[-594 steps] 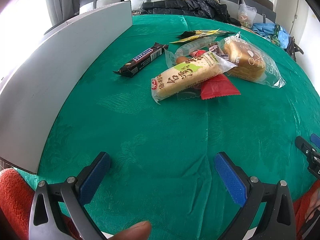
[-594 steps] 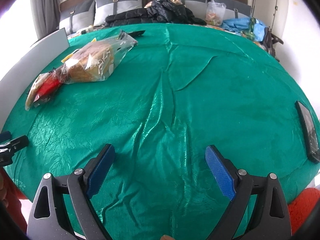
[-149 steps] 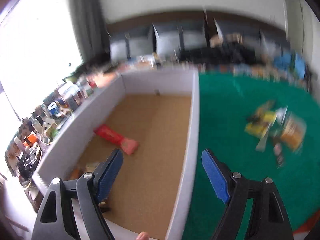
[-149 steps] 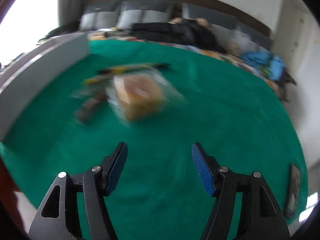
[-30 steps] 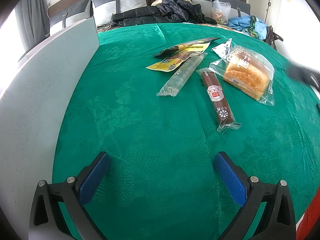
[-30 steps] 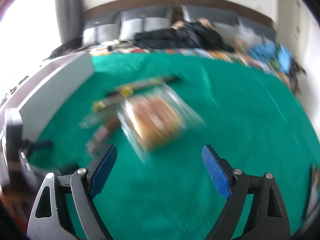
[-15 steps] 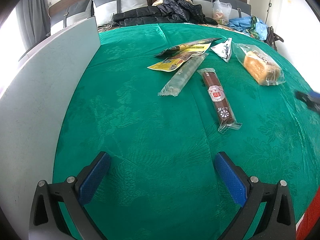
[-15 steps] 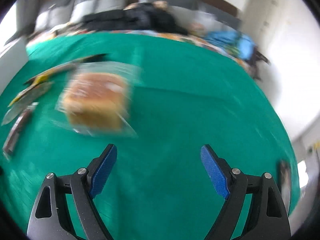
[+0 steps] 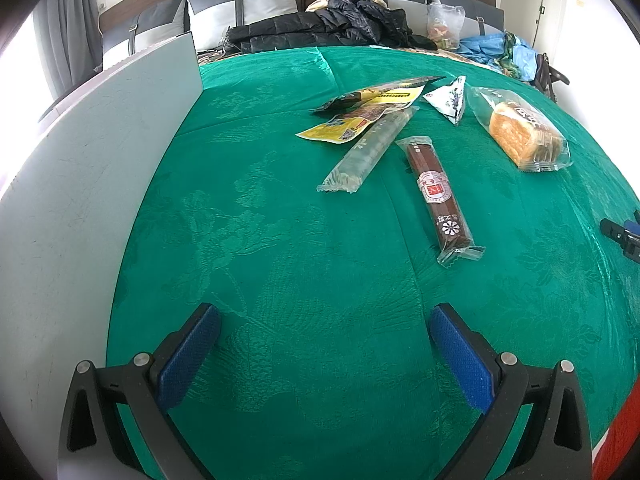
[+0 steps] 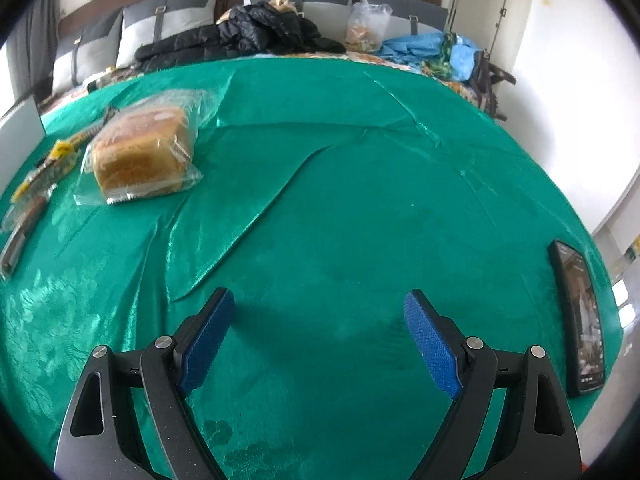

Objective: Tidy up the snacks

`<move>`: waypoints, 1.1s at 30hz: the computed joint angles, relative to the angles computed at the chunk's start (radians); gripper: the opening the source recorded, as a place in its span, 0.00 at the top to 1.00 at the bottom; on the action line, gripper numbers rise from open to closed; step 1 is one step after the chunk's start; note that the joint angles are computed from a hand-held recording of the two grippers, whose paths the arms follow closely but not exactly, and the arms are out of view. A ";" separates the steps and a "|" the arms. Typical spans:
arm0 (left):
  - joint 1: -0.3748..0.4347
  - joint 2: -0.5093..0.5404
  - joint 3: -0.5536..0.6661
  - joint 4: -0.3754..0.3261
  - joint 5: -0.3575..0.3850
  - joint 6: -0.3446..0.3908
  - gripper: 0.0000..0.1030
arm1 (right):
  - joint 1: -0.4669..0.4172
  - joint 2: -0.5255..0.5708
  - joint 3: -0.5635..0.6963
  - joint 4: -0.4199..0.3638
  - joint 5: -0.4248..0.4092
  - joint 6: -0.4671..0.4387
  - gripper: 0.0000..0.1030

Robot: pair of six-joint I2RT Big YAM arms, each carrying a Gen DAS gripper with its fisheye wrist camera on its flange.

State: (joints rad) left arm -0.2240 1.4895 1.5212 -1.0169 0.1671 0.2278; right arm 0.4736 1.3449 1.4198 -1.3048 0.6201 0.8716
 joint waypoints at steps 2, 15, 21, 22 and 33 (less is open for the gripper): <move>0.000 -0.001 -0.001 0.000 0.000 0.000 0.00 | -0.008 -0.020 -0.023 0.027 -0.026 0.001 0.14; 0.000 -0.001 -0.001 0.000 0.000 0.001 0.00 | -0.026 -0.048 -0.058 0.078 -0.075 0.002 0.12; 0.000 -0.002 -0.003 0.001 0.000 0.000 0.00 | -0.026 -0.048 -0.059 0.080 -0.075 0.002 0.12; 0.000 -0.003 -0.003 0.001 0.000 0.000 0.00 | -0.026 -0.047 -0.059 0.080 -0.074 0.002 0.12; 0.000 -0.003 -0.004 0.001 -0.001 0.000 0.00 | -0.026 -0.047 -0.060 0.082 -0.074 0.001 0.12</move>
